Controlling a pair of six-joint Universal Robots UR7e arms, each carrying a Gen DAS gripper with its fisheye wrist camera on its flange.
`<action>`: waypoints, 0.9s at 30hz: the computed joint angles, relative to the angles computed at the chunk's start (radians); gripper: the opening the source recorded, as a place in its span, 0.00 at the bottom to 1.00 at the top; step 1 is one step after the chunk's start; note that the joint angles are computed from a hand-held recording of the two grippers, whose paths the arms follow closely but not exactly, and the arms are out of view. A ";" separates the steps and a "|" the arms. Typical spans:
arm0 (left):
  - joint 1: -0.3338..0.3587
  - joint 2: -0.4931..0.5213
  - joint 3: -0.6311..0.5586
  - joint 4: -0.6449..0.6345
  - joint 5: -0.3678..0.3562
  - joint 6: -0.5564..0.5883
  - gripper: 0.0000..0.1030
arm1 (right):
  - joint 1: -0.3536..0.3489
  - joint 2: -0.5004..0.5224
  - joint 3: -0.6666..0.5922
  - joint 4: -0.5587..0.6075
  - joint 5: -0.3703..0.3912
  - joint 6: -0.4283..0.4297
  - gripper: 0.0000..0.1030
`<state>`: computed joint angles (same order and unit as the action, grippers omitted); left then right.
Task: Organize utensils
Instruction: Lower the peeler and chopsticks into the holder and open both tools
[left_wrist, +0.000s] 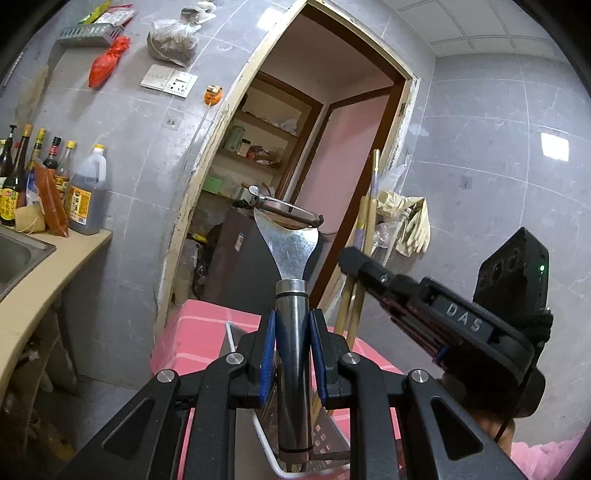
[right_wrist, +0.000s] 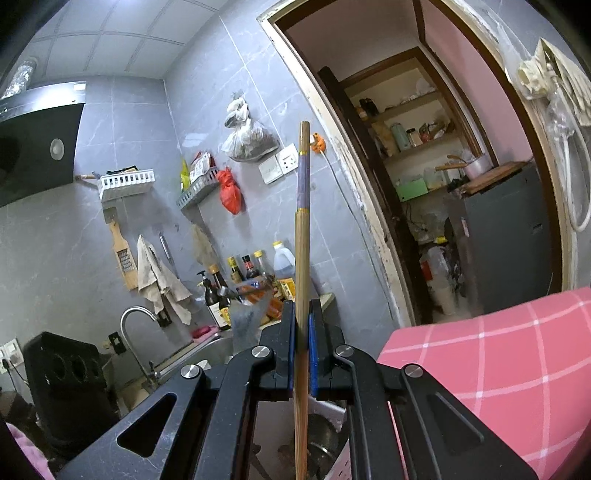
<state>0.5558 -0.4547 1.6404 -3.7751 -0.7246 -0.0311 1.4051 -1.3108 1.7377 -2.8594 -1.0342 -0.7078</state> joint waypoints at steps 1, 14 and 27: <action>-0.002 -0.003 0.006 0.001 0.001 -0.005 0.17 | -0.002 -0.003 0.005 0.006 -0.008 -0.006 0.06; -0.039 -0.100 0.092 0.250 0.032 -0.075 0.17 | -0.030 -0.061 0.043 0.124 -0.053 -0.133 0.06; -0.044 -0.140 0.137 0.343 -0.010 -0.254 0.21 | -0.031 -0.081 0.029 0.223 -0.125 -0.138 0.17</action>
